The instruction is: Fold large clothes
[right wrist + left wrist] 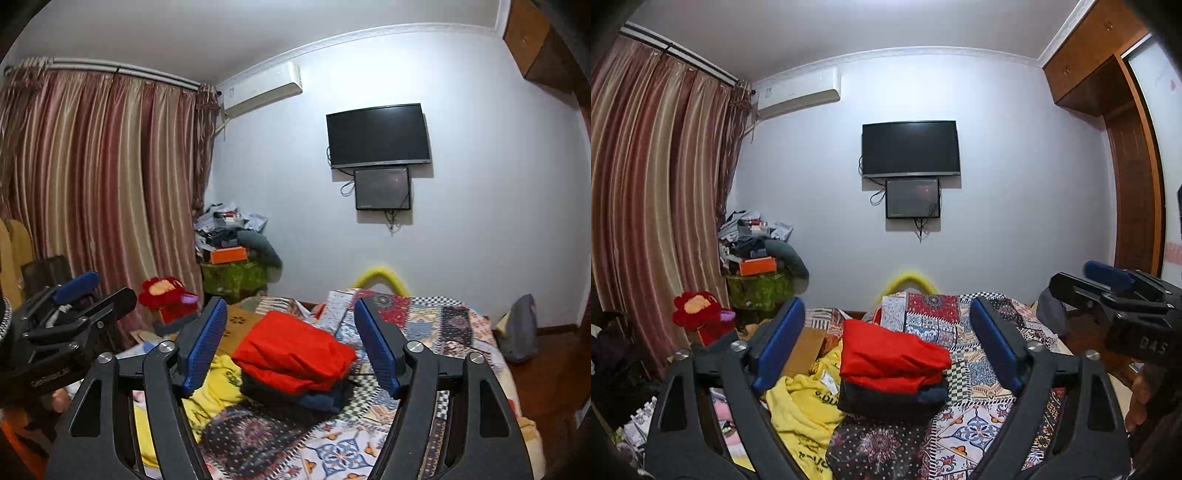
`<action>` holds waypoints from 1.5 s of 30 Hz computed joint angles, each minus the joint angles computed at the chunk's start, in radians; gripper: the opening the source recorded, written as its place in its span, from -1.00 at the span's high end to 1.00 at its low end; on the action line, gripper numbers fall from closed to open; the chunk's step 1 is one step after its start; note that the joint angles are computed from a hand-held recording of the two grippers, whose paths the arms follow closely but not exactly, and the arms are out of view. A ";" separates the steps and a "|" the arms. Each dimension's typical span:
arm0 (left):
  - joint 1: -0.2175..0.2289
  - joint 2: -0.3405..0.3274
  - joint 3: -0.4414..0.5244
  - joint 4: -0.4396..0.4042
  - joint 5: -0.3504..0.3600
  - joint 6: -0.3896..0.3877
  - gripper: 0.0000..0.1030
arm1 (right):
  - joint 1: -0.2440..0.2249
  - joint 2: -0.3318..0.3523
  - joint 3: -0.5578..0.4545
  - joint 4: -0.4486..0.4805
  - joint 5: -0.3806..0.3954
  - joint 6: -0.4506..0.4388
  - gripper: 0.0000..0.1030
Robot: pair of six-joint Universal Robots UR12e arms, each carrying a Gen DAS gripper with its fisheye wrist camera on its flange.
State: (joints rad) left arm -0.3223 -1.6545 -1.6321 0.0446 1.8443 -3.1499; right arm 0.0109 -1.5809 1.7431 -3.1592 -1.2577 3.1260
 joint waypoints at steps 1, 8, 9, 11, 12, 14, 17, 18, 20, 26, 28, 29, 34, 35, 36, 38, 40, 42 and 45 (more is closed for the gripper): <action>-0.004 -0.003 0.000 0.005 0.017 -0.002 -0.91 | 0.002 -0.001 0.003 -0.007 -0.015 0.005 -0.68; -0.008 -0.008 -0.002 -0.003 0.042 -0.017 -0.95 | 0.010 -0.005 0.012 -0.038 -0.069 0.011 -1.00; -0.007 -0.007 -0.003 -0.004 0.039 -0.021 -0.95 | 0.010 -0.005 0.010 -0.033 -0.071 0.010 -1.00; -0.006 -0.008 -0.004 -0.007 0.037 -0.026 -0.95 | 0.008 -0.008 0.016 -0.029 -0.069 0.011 -1.00; -0.008 -0.007 -0.006 -0.005 0.041 -0.026 -0.95 | 0.008 -0.008 0.013 -0.022 -0.070 0.012 -1.00; -0.013 -0.009 -0.007 -0.003 0.049 -0.018 -0.95 | 0.008 -0.009 0.015 -0.018 -0.077 0.013 -1.00; -0.015 -0.015 -0.006 -0.001 0.056 -0.012 -0.96 | 0.006 -0.013 0.026 -0.013 -0.077 0.015 -1.00; -0.016 -0.016 -0.005 -0.002 0.057 -0.011 -0.96 | 0.007 -0.014 0.029 -0.011 -0.078 0.016 -1.00; -0.018 -0.018 -0.004 -0.005 0.060 -0.010 -0.96 | 0.005 -0.017 0.029 0.000 -0.076 0.018 -1.00; -0.016 -0.023 -0.003 -0.015 0.053 -0.014 -0.96 | 0.002 -0.024 0.036 0.012 -0.078 0.019 -1.00; -0.016 -0.024 -0.001 -0.021 0.051 -0.021 -0.97 | 0.002 -0.025 0.036 0.015 -0.077 0.018 -1.00; -0.016 -0.024 -0.002 -0.023 0.052 -0.026 -0.97 | 0.003 -0.026 0.036 0.019 -0.078 0.017 -1.00; -0.015 -0.026 -0.004 -0.025 0.054 -0.030 -0.97 | 0.002 -0.028 0.035 0.037 -0.077 0.017 -1.00; -0.016 -0.028 -0.004 -0.022 0.059 -0.027 -0.97 | 0.001 -0.028 0.035 0.040 -0.077 0.016 -1.00; -0.016 -0.029 -0.004 -0.023 0.060 -0.024 -0.97 | 0.001 -0.028 0.036 0.040 -0.077 0.015 -1.00; -0.016 -0.030 -0.005 -0.025 0.061 -0.020 -0.97 | 0.001 -0.030 0.036 0.044 -0.077 0.013 -1.00; -0.015 -0.031 -0.004 -0.031 0.062 -0.021 -0.97 | 0.001 -0.029 0.033 0.050 -0.078 0.012 -1.00; -0.014 -0.031 -0.004 -0.035 0.060 -0.026 -0.97 | 0.000 -0.031 0.034 0.053 -0.075 0.012 -1.00; -0.013 -0.032 -0.003 -0.040 0.057 -0.033 -0.97 | -0.002 -0.030 0.033 0.057 -0.071 0.013 -1.00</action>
State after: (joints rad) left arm -0.3352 -1.6865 -1.6352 0.0045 1.9008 -3.1828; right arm 0.0089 -1.6106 1.7760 -3.1019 -1.3283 3.1387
